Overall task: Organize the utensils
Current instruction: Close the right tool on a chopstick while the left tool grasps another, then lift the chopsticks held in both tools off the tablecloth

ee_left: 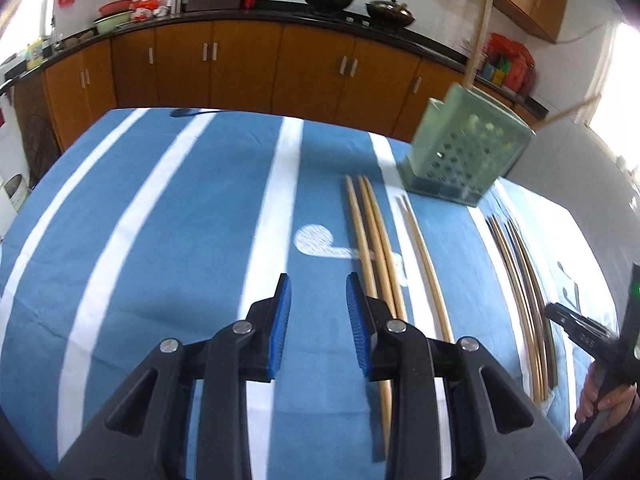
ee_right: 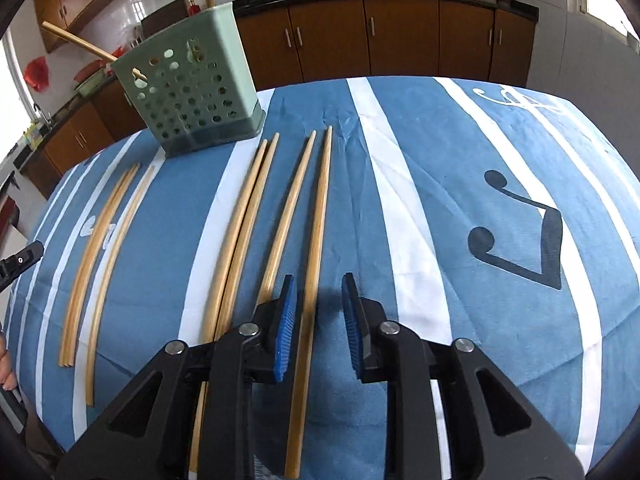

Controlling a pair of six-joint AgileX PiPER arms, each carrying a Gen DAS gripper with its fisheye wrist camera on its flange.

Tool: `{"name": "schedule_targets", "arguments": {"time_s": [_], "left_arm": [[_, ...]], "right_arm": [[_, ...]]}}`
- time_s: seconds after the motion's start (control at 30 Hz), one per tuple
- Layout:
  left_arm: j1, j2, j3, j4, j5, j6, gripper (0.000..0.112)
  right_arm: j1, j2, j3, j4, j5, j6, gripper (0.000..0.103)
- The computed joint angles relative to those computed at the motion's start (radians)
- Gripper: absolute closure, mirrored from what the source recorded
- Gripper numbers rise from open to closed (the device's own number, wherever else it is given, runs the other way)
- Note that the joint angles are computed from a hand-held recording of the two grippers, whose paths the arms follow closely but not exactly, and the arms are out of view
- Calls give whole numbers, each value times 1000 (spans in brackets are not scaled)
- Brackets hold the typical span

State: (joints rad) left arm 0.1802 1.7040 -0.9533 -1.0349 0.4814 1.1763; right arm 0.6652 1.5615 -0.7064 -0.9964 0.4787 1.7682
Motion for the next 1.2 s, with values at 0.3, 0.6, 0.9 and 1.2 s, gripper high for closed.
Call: {"name": "schedule_targets", "arguments": {"time_s": [0.3, 0.6, 0.9, 1.2], "left_arm": [[-62, 12, 16, 9, 1, 17, 83], [-135, 33, 27, 80, -56, -34, 91], [-187, 40, 51, 149, -153, -99, 101], [-157, 112, -51, 332, -201, -332, 104]], "right_arm": [[-48, -17, 20, -6, 101, 71, 95], [-42, -19, 35, -33, 104, 85, 95], [-38, -15, 32, -35, 107, 87, 95], [-57, 14, -5, -35, 81, 58, 95]]}}
